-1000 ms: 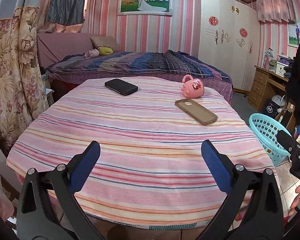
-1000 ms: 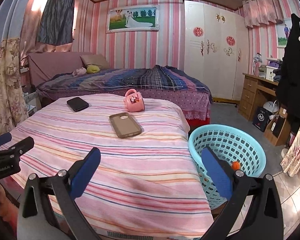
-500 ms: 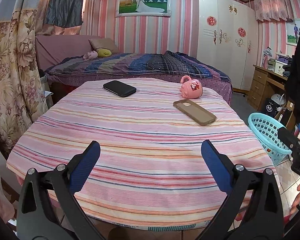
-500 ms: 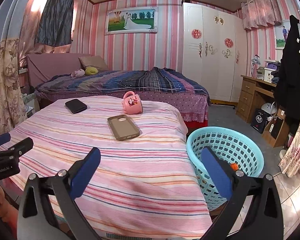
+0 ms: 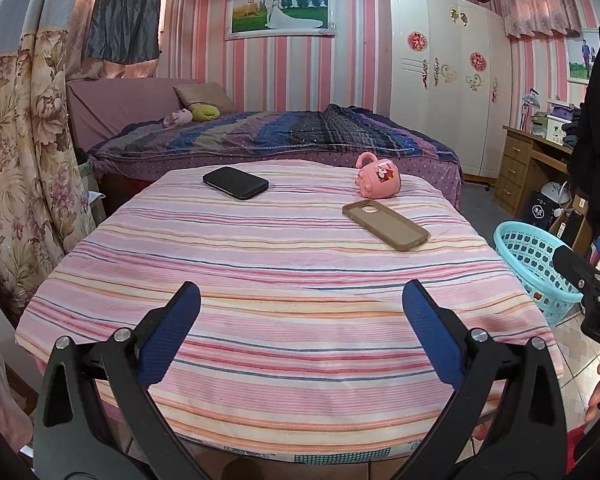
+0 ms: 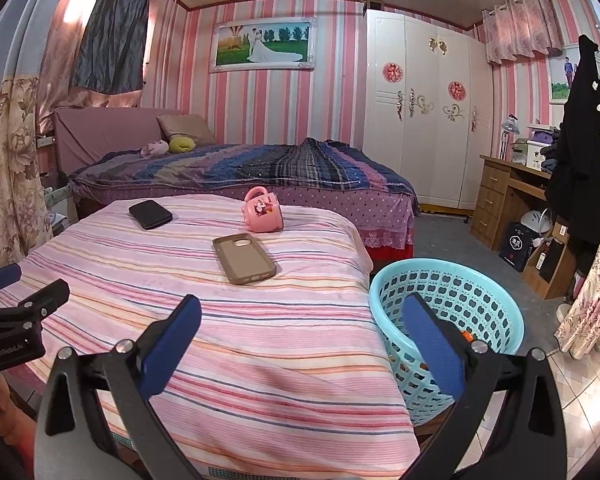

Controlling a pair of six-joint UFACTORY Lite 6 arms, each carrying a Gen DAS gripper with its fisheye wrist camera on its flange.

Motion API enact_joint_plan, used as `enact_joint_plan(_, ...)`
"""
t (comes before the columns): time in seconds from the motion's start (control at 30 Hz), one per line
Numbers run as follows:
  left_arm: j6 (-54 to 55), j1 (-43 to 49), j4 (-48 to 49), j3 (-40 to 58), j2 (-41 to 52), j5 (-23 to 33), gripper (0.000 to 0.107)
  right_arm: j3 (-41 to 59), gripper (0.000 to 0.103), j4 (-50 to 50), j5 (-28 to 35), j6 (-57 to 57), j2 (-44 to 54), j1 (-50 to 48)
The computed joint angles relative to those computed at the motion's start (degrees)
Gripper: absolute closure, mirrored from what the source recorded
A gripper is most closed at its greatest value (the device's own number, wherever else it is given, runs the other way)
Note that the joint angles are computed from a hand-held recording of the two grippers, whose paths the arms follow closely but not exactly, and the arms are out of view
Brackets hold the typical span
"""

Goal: Collect trash

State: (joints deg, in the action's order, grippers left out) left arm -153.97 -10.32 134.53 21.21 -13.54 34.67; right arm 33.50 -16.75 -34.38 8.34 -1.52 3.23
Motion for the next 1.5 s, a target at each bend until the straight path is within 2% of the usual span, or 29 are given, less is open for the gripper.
enact_joint_plan(1.5, -1.4, 0.1, 1.0, -0.2, 0.1, 0.0, 0.009, -0.4, 0.005, 0.7, -0.4, -1.8, -0.1, -1.2)
